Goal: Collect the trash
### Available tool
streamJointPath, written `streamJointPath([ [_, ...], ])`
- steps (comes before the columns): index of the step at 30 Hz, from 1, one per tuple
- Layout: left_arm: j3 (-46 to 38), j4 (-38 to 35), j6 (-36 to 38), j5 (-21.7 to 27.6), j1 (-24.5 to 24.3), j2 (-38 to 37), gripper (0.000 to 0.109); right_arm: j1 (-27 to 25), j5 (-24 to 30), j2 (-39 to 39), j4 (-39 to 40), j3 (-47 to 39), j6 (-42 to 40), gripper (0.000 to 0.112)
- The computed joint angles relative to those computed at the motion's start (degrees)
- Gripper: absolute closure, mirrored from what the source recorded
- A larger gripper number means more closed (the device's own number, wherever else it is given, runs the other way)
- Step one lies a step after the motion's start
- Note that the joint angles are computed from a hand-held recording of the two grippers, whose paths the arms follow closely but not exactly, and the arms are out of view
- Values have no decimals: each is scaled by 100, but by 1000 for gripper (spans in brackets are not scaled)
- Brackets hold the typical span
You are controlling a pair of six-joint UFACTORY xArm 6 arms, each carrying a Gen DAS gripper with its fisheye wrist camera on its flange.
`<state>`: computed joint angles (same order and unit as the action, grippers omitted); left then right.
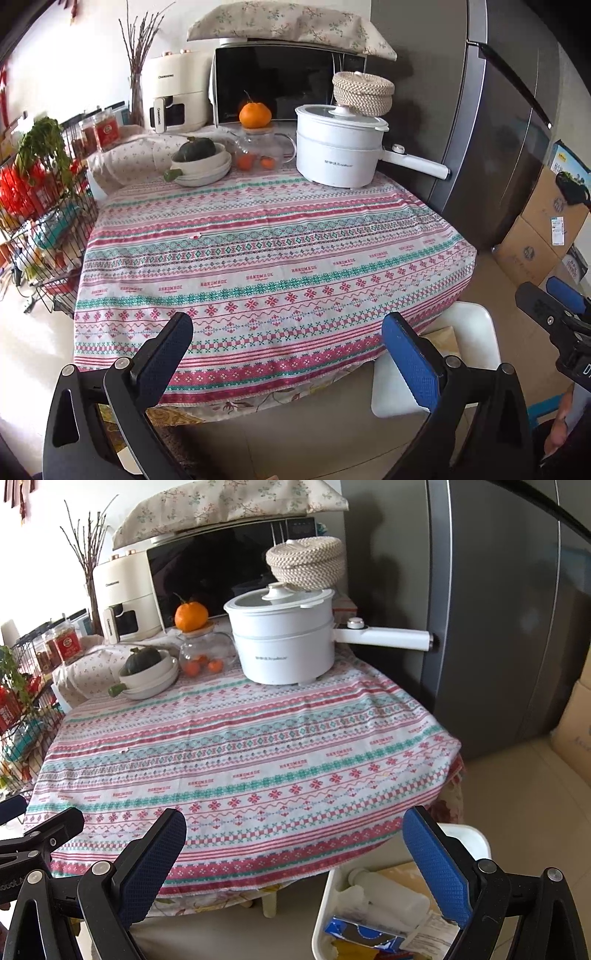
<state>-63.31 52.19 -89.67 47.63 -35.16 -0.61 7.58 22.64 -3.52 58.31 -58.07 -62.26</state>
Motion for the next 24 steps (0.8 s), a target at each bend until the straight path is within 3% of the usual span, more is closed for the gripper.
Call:
streamJointPath([
  [24,17,-42,48,-81,-1,2,6,-38,23,58,-35,-66,47,15],
])
